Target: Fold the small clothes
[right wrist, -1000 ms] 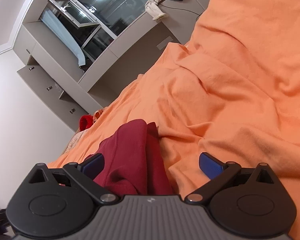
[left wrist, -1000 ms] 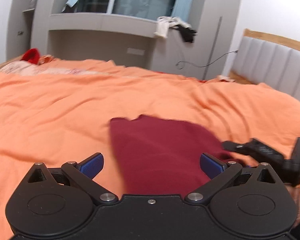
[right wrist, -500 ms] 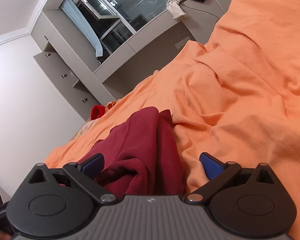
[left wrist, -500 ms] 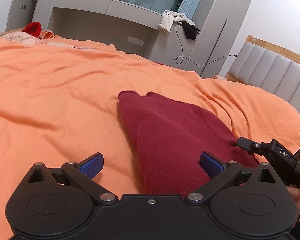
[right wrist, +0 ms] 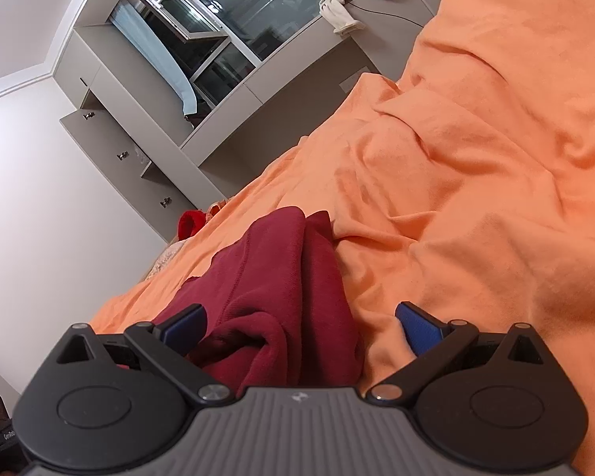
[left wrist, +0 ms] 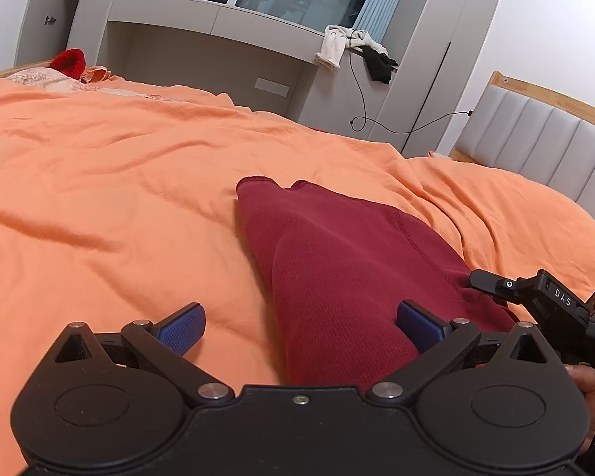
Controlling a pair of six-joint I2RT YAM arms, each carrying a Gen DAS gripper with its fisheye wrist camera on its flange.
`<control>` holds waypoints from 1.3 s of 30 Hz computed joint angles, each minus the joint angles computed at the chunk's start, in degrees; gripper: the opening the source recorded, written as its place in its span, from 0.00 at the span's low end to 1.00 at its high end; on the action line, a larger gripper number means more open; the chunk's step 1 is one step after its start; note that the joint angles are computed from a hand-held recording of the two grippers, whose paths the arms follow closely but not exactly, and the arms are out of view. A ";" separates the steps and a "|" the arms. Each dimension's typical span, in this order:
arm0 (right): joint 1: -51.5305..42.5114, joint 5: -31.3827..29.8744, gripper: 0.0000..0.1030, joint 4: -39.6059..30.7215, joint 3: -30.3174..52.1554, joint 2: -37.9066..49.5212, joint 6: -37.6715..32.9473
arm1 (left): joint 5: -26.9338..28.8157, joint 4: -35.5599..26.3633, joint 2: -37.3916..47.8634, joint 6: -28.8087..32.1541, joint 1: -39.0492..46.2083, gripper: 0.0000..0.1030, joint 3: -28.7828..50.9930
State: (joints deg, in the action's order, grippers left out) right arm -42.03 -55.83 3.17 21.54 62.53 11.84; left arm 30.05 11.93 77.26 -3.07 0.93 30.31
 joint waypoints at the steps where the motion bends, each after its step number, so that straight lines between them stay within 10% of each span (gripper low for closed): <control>1: -0.08 -0.13 1.00 0.12 -0.04 0.06 0.13 | 0.03 0.01 0.03 0.04 0.02 1.00 0.00; 29: -0.42 -0.54 0.99 0.83 -0.53 0.11 0.79 | -3.45 3.27 0.62 0.76 -2.44 1.00 -1.77; 39: 5.27 6.85 1.00 -6.26 -1.04 -11.88 -6.84 | -4.80 4.89 0.63 0.79 -3.23 1.00 -2.81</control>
